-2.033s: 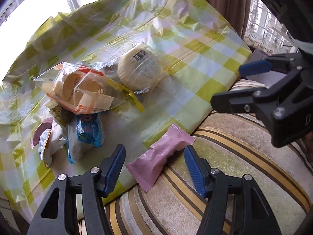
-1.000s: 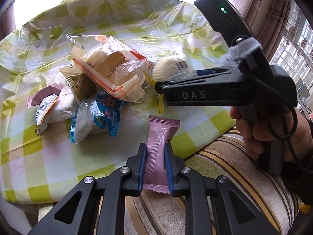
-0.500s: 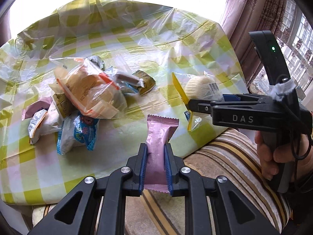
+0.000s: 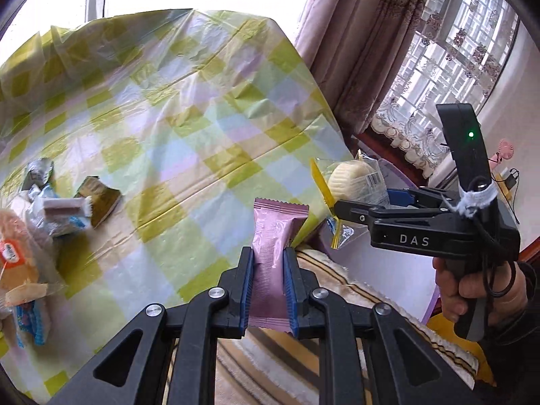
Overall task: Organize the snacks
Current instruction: 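Carry both snacks over the white box and open both tools to drop them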
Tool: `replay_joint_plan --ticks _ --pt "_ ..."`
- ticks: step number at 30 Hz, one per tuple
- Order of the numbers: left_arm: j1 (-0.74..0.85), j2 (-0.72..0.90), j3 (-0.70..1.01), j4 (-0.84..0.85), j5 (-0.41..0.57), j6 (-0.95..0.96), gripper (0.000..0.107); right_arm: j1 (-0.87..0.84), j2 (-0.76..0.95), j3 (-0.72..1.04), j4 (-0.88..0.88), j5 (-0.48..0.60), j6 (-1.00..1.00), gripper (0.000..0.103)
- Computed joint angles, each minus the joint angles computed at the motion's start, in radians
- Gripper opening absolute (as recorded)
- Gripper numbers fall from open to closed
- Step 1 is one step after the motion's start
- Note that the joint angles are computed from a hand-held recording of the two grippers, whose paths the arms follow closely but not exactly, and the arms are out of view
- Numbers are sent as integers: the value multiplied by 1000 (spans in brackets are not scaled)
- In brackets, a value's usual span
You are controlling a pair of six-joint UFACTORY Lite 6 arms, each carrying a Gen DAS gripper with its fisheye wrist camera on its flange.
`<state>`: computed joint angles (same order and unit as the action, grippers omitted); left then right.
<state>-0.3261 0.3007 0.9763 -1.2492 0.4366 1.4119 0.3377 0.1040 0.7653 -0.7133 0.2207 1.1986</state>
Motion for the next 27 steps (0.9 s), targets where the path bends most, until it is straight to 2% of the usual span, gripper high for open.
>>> replay_joint_plan --ticks 9,15,19,21,23,24,25,27 --pt "-192 261 311 192 77 -286 18 -241 -104 -181 -5 -24 -65 71" --pt "-235 374 432 224 149 -376 19 -358 -132 -226 -1 -36 -111 71" --pt "-222 389 446 208 178 -382 22 -362 -140 -220 -54 -20 -65 71" --pt "-210 376 433 174 185 -359 29 -359 -127 -212 -49 -22 -65 71" --pt "-210 351 413 147 149 -345 60 -330 -125 -214 -96 -12 -2 71" --pt "-217 318 386 148 103 -352 66 -314 -118 -207 -107 -4 11 73" --pt "-227 286 360 150 46 -352 70 -294 -118 -202 -125 11 32 77" --pt "-251 206 291 121 -89 -312 70 -234 -117 -186 -227 78 160 83"
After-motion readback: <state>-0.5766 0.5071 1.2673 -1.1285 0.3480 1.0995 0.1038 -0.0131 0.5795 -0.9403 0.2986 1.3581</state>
